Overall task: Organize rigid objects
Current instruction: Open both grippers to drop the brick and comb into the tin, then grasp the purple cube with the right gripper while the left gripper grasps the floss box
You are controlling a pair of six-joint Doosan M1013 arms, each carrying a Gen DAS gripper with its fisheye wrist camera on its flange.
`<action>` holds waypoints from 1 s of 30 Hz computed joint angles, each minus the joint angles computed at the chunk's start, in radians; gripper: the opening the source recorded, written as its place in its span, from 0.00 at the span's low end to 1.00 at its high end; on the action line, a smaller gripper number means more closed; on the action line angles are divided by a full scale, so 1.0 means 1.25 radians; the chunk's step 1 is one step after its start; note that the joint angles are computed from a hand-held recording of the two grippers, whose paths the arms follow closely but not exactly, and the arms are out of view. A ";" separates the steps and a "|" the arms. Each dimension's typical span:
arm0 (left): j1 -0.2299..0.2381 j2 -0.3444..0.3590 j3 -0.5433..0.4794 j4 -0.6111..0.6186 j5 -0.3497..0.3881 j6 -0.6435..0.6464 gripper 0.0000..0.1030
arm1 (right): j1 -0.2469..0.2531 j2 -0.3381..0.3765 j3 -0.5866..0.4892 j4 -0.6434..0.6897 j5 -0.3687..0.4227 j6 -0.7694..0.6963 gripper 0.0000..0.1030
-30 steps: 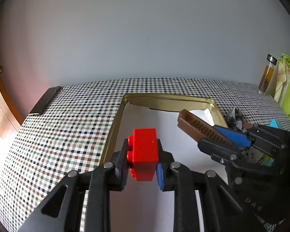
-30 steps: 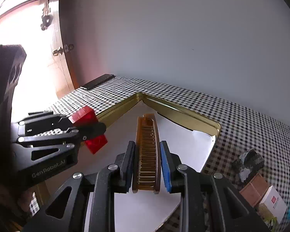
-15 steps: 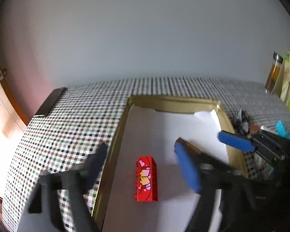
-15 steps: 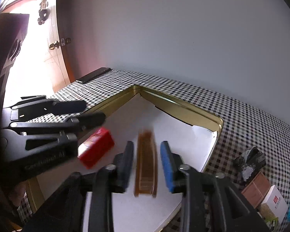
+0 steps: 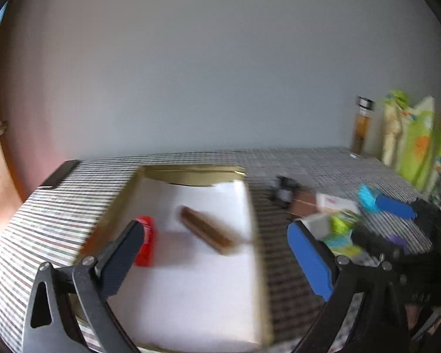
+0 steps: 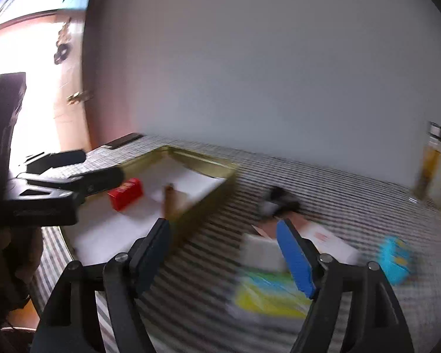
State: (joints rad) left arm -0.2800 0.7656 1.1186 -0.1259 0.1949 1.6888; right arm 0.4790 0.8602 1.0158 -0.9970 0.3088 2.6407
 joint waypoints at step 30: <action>-0.074 0.072 -0.107 -0.057 0.235 0.036 0.99 | -0.075 -0.065 0.131 0.358 0.100 -0.253 0.77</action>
State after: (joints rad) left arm -0.3724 0.8554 0.9844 -0.1970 0.4881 1.7337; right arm 0.3849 0.7788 1.1800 -0.5499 0.4332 2.3242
